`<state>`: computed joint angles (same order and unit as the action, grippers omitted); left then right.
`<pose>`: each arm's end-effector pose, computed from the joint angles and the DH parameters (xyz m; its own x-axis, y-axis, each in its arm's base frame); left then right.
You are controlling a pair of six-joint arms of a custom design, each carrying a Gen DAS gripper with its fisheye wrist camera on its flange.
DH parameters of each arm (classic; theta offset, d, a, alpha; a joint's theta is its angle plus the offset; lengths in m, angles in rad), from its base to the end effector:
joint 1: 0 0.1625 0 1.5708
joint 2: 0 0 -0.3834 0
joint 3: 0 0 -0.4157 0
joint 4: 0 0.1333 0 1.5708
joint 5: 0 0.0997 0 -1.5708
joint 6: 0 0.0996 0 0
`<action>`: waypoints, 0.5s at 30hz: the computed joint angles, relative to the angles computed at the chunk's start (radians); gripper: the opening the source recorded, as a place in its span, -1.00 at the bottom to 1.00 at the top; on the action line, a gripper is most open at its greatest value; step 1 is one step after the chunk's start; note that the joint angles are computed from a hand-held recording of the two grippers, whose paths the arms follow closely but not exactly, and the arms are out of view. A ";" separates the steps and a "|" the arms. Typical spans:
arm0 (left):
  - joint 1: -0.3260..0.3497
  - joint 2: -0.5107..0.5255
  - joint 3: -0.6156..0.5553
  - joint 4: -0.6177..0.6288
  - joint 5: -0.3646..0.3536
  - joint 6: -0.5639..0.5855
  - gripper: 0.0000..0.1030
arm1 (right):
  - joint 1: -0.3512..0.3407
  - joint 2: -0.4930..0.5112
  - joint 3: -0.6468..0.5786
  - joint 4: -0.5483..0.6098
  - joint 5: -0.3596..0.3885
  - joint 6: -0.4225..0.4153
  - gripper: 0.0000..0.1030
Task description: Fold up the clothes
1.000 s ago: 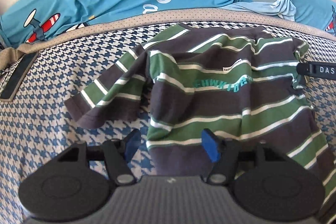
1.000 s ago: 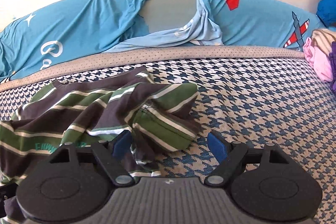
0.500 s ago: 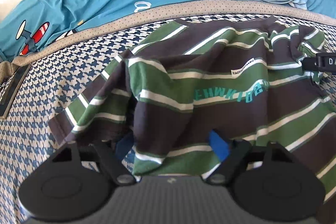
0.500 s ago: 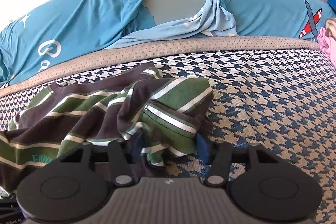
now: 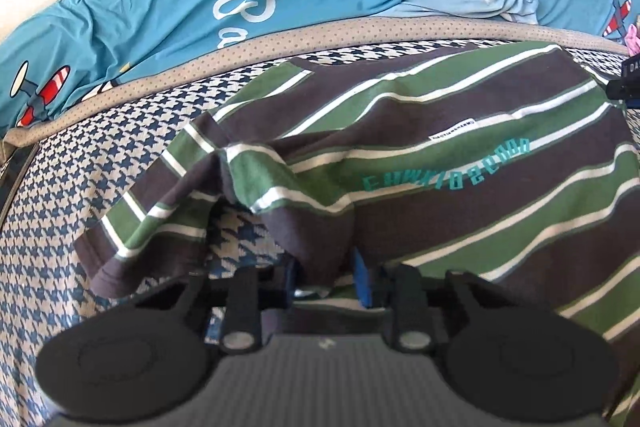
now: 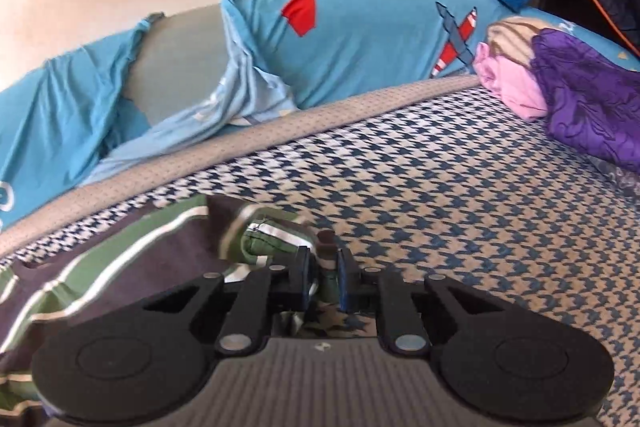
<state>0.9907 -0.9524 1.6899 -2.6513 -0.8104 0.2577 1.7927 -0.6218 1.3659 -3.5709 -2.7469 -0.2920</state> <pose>-0.1863 -0.6528 0.1609 -0.5773 0.3973 -0.7133 0.6860 0.7099 -0.1598 0.1910 -0.6589 0.1872 -0.5246 0.6520 0.5474 -0.2288 0.5114 -0.8283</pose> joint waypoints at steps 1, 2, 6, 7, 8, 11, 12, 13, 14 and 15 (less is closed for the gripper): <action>-0.005 -0.004 0.005 -0.002 0.010 -0.002 -0.41 | -0.001 0.004 -0.008 -0.014 -0.024 -0.014 -0.73; -0.010 -0.008 0.011 -0.004 0.021 -0.006 -0.23 | 0.000 0.006 -0.011 -0.051 -0.032 -0.041 -0.73; -0.020 -0.031 0.031 -0.048 0.018 0.006 0.52 | 0.011 0.013 -0.013 -0.226 0.039 -0.223 -0.68; -0.022 -0.034 0.034 -0.061 0.018 0.015 0.56 | 0.012 -0.004 0.020 -0.203 0.084 -0.215 -0.66; -0.024 -0.035 0.033 -0.067 0.021 0.019 0.60 | 0.013 -0.021 0.051 -0.158 0.125 -0.190 -0.65; -0.025 -0.035 0.023 -0.061 0.028 0.010 0.79 | 0.012 -0.068 0.124 0.001 0.256 -0.110 -0.65; -0.022 -0.035 0.015 -0.043 0.025 -0.007 0.81 | 0.012 -0.078 0.139 0.059 0.294 -0.077 -0.65; -0.018 -0.036 0.006 -0.024 0.023 -0.025 0.82 | 0.012 -0.081 0.147 0.101 0.318 -0.045 -0.65; -0.015 -0.035 0.001 -0.010 0.026 -0.038 0.83 | 0.013 -0.078 0.149 0.131 0.332 -0.021 -0.65; -0.012 -0.033 -0.004 -0.001 0.036 -0.047 0.84 | 0.014 -0.069 0.145 0.156 0.338 -0.003 -0.65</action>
